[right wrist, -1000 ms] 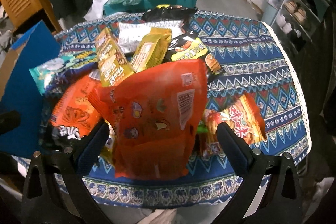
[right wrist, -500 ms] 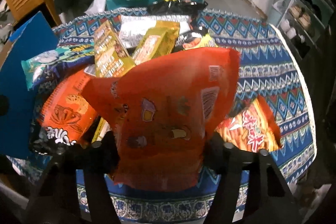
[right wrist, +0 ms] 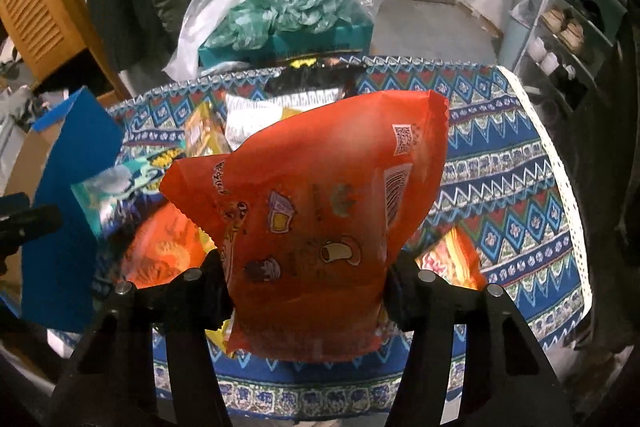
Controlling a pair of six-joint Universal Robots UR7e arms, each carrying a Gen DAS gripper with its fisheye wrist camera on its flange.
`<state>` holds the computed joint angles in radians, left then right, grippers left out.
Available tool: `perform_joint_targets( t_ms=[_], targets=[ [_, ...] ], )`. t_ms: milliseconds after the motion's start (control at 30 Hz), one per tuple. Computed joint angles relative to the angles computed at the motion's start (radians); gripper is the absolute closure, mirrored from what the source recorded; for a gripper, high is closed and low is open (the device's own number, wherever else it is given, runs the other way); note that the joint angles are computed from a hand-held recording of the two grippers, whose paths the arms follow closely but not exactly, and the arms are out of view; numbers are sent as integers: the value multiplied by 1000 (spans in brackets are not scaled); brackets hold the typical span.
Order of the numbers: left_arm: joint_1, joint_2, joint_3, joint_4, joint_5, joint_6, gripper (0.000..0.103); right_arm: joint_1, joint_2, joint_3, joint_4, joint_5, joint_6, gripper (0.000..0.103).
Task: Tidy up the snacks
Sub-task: 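Lift the orange bag with the right gripper while the left gripper grasps the teal packet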
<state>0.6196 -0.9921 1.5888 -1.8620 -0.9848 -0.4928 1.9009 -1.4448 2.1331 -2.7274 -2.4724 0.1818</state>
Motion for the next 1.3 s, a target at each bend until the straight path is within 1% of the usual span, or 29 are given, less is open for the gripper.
perform_joint_targets(
  t_ms=[200, 300, 400, 500, 600, 733, 933, 1000, 1100, 1200, 1300],
  targets=[
    [21, 77, -96, 26, -38, 69, 9, -6, 23, -59, 15, 11, -42, 44],
    [32, 123, -148, 65, -44, 91, 9, -13, 30, -106, 81, 26, -40, 44],
    [54, 175, -211, 121, -67, 100, 9, -19, 37, -145, 132, 40, -32, 44],
    [84, 223, -268, 168, -109, 93, 9, -28, 44, -166, 135, 58, -24, 44],
    [102, 251, -294, 193, -136, 88, 9, -41, 46, -171, 136, 83, -3, 44],
    [118, 273, -300, 205, -171, 87, 9, -53, 50, -166, 138, 96, 0, 44],
    [112, 296, -298, 223, -132, 107, 9, -66, 41, -156, 142, 123, 4, 44],
    [112, 302, -299, 226, -129, 100, 6, -67, 39, -154, 141, 128, 6, 44],
    [108, 312, -298, 233, -113, 95, 5, -67, 37, -149, 140, 132, 9, 44],
    [110, 325, -307, 241, -105, 111, 5, -66, 33, -141, 138, 137, 10, 44],
    [118, 326, -298, 216, -108, 117, 5, -65, 31, -134, 139, 137, 9, 44]
  ],
)
